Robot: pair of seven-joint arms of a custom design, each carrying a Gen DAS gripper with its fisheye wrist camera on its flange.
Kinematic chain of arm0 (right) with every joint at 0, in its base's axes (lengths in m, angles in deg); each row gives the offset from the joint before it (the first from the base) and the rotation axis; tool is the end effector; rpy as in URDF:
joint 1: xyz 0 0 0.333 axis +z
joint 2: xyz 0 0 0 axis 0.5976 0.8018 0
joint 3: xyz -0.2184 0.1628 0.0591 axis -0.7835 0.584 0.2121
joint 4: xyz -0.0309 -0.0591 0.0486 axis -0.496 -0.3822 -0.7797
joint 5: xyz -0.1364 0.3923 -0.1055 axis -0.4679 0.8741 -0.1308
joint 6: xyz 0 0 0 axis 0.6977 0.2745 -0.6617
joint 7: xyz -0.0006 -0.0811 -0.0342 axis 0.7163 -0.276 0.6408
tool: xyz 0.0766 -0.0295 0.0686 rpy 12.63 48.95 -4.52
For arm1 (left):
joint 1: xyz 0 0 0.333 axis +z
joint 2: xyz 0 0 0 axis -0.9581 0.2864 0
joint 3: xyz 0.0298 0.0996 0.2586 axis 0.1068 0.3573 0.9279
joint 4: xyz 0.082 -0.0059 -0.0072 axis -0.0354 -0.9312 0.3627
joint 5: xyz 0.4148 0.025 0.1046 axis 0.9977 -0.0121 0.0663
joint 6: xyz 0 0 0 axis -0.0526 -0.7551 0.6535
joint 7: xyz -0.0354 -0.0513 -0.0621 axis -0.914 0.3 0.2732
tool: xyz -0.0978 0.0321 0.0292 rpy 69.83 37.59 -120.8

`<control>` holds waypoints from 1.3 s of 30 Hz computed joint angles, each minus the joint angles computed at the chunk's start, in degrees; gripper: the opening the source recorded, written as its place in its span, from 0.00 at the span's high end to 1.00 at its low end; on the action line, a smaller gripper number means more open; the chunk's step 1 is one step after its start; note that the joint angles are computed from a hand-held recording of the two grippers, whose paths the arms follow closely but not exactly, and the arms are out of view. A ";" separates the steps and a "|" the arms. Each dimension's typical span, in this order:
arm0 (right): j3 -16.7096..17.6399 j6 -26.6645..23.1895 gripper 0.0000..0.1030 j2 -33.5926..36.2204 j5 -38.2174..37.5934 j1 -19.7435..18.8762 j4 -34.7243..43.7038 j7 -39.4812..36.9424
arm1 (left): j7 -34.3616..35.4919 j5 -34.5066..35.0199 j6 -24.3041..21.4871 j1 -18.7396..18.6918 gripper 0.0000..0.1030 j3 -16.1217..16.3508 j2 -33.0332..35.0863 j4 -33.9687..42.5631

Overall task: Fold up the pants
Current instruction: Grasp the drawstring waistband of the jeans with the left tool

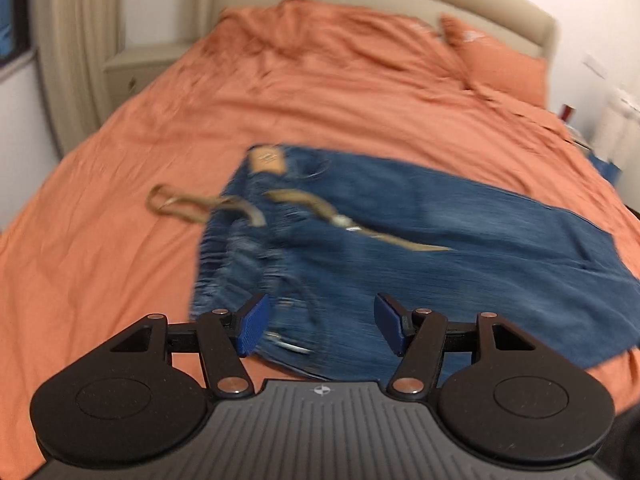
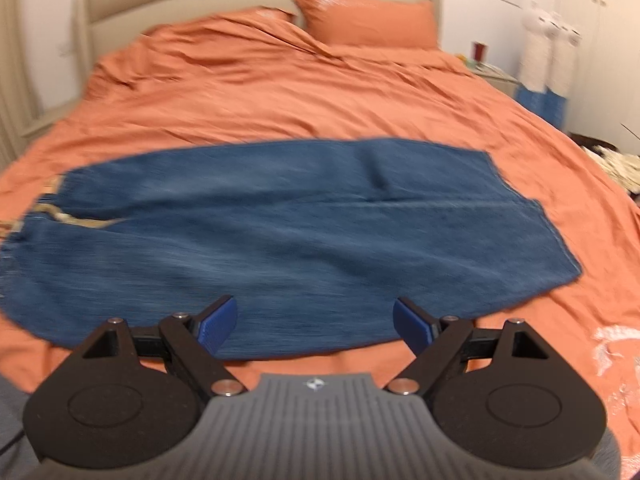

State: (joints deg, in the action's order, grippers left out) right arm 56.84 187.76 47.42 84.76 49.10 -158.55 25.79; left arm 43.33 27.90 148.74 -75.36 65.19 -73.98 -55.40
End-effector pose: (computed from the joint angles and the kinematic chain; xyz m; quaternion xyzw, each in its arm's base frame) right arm 0.4736 0.1446 0.6311 -0.7196 0.5910 -0.2266 0.2856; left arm 0.3671 -0.1043 0.6614 -0.7871 0.5053 -0.2502 0.2502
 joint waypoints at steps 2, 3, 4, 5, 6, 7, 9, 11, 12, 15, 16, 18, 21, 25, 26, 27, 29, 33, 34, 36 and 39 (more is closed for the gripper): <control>0.16 -0.46 0.21 1.93 -0.85 -0.97 1.02 0.95 | 2.78 -0.40 2.90 -0.08 0.31 2.94 0.10 -2.70; 0.25 -0.82 0.21 2.90 -1.19 -1.27 1.65 1.42 | 4.13 -0.81 4.59 0.06 0.31 4.12 0.23 -4.03; 0.15 -1.15 0.21 3.77 -1.28 -1.36 2.22 1.58 | 5.49 -1.50 6.06 0.25 0.31 5.34 0.72 -5.01; -0.01 -1.35 0.21 4.53 -1.20 -1.30 2.72 1.51 | 6.48 -2.24 7.14 0.72 0.31 6.26 1.40 -5.70; -0.12 -1.47 0.21 5.25 -1.26 -1.29 3.16 1.39 | 7.26 -2.87 7.90 1.35 0.31 6.87 2.04 -6.24; -0.09 -1.69 0.21 5.96 -1.52 -1.31 3.69 1.30 | 8.19 -3.61 9.04 1.92 0.31 7.68 2.77 -6.77; 0.05 -1.68 0.21 6.91 -2.29 -1.36 4.25 1.01 | 11.70 -6.76 12.44 1.45 0.31 10.53 3.54 -8.35; 0.62 -1.92 0.21 7.88 -4.09 -1.86 4.81 1.64 | 15.97 -11.22 14.65 0.42 0.31 13.76 4.98 -9.07; 0.89 -2.29 0.21 8.00 -5.07 -2.09 4.83 2.11 | 17.12 -13.29 15.61 0.35 0.31 14.73 5.57 -9.39; 1.26 -3.49 0.21 9.26 -7.17 -2.47 5.78 3.37 | 21.65 -19.82 19.65 -0.73 0.33 17.75 5.65 -11.15; 1.29 -3.68 0.21 9.66 -7.79 -2.55 6.00 3.71 | 23.06 -21.84 20.07 -1.17 0.41 18.54 5.30 -11.57; 1.47 -4.15 0.21 10.65 -9.41 -2.84 6.66 4.56 | 26.45 -25.94 20.26 -2.39 0.64 20.49 4.77 -11.97; 1.47 -5.98 0.21 12.34 -10.95 -3.17 8.27 6.83 | 28.81 -28.38 16.94 -1.12 0.71 18.77 4.49 -10.62; 0.59 -8.44 0.21 14.58 -9.89 -2.92 10.81 8.97 | 19.18 -18.81 6.40 6.19 0.95 9.90 7.58 -2.65; 0.40 -8.62 0.21 14.87 -9.91 -2.86 11.17 9.05 | 18.65 -16.16 3.85 6.72 0.96 8.36 8.05 -0.23; 0.23 -8.71 0.21 15.08 -10.04 -2.88 11.54 9.12 | 17.77 -13.90 0.95 7.09 0.96 7.11 8.72 2.30; 0.14 -8.93 0.21 15.20 -11.13 -3.16 12.22 9.78 | 16.44 -10.93 -4.89 7.05 0.96 5.94 10.20 6.96; -0.09 -8.14 0.21 13.88 -14.11 -4.31 12.06 10.96 | 18.90 -1.78 -10.79 7.17 0.96 3.52 14.33 9.45; -0.19 -8.10 0.21 13.55 -14.68 -4.64 12.01 11.13 | 19.12 1.31 -11.88 7.44 1.00 2.37 16.09 9.49; -0.61 -7.94 0.21 12.95 -15.30 -5.21 11.89 10.62 | 17.79 15.28 -17.99 8.42 1.00 -2.02 20.76 9.81; -1.30 -8.12 0.21 11.71 -16.38 -6.39 11.72 9.35 | 15.06 14.73 -13.87 8.53 1.00 0.63 18.12 4.50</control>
